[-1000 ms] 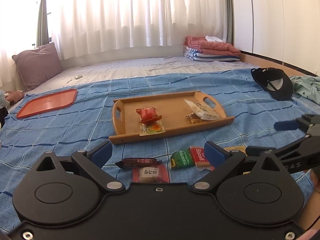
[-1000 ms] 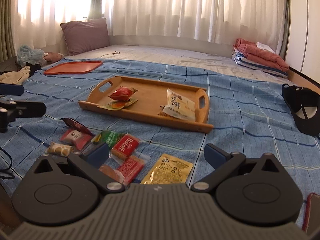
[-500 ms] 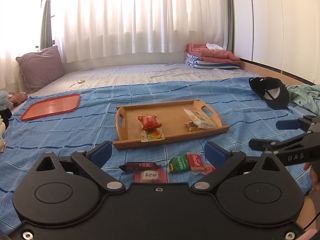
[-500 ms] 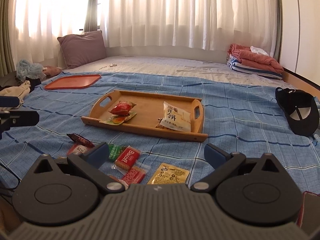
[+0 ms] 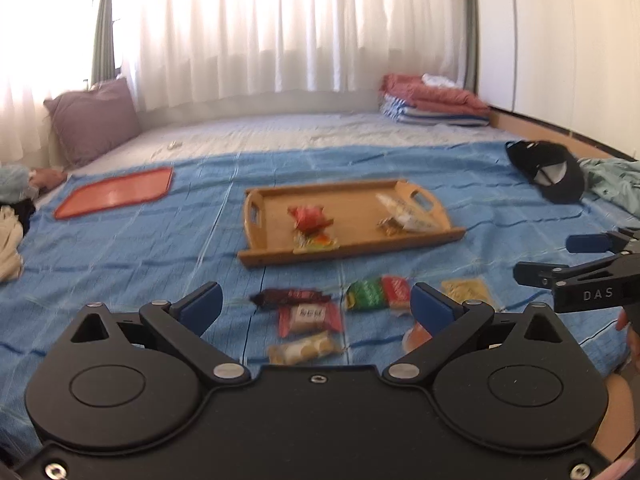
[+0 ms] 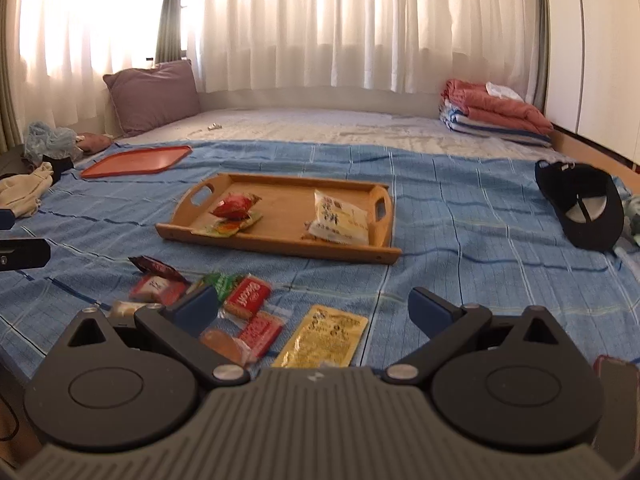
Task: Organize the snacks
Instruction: 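Grasp the white dotted cookie bag with the left tool while the right tool approaches the yellow packet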
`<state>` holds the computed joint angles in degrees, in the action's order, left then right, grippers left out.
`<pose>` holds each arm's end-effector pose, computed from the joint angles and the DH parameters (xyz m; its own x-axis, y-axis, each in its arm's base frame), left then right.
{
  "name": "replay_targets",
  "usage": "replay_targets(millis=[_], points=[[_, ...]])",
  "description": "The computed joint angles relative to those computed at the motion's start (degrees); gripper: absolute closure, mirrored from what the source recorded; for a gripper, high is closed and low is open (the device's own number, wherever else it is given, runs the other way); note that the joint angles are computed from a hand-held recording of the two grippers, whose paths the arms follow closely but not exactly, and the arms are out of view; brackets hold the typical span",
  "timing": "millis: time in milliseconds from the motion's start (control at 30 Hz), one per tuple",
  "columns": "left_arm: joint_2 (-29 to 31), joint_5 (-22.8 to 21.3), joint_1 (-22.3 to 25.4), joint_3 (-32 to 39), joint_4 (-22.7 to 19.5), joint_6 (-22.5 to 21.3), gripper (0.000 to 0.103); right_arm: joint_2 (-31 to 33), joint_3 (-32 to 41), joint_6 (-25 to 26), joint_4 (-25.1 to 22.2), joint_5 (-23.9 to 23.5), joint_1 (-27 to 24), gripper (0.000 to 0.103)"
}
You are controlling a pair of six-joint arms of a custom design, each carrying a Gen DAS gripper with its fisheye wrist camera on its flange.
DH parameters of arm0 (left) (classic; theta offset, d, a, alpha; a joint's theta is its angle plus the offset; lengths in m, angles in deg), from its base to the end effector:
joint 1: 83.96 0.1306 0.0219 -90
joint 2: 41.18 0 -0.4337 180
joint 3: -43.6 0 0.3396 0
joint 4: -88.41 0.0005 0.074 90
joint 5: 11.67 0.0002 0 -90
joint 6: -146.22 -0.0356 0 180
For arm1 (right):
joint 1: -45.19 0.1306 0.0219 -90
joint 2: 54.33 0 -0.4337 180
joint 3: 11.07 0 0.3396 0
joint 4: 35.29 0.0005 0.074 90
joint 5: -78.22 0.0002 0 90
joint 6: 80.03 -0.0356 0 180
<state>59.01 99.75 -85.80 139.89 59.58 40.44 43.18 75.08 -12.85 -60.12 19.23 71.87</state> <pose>0.5268 -0.0304 0.4763 -0.4284 0.2671 -0.8632 0.4712 0.8812 0.0388 0.4514 0.2058 0.4318 -0.4915 0.1250 -0.8619 0.1923 0.9808 0.0326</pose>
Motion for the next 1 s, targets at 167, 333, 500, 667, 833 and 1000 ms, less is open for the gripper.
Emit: replay_targets(millis=[167,333,500,667,833,1000], points=[[3.1,-3.5,-0.8,-0.8,1.3,0.7,0.002,2.1,-1.4,-1.1,0.4,1.0,0.0,0.000],[7.6,-8.3,-2.2,0.1,2.0,1.6,0.003,4.5,-1.5,-3.5,0.6,-0.1,-1.0,0.002],[11.9,-10.3,-3.0,2.8,0.0,5.3,0.004,7.2,-0.4,-5.4,0.0,-1.3,-1.8,0.004],[14.7,-11.3,-3.7,5.3,-1.2,8.5,0.006,9.7,1.1,-5.9,-1.1,-2.0,-2.1,0.004],[16.3,-11.8,-4.4,6.7,-2.3,9.0,0.008,11.3,2.5,-5.4,-1.9,-2.8,-2.1,0.009],[17.0,-12.4,-4.9,6.9,-1.8,9.5,0.008,12.2,2.7,-5.5,-1.0,-3.3,-2.0,0.010]])
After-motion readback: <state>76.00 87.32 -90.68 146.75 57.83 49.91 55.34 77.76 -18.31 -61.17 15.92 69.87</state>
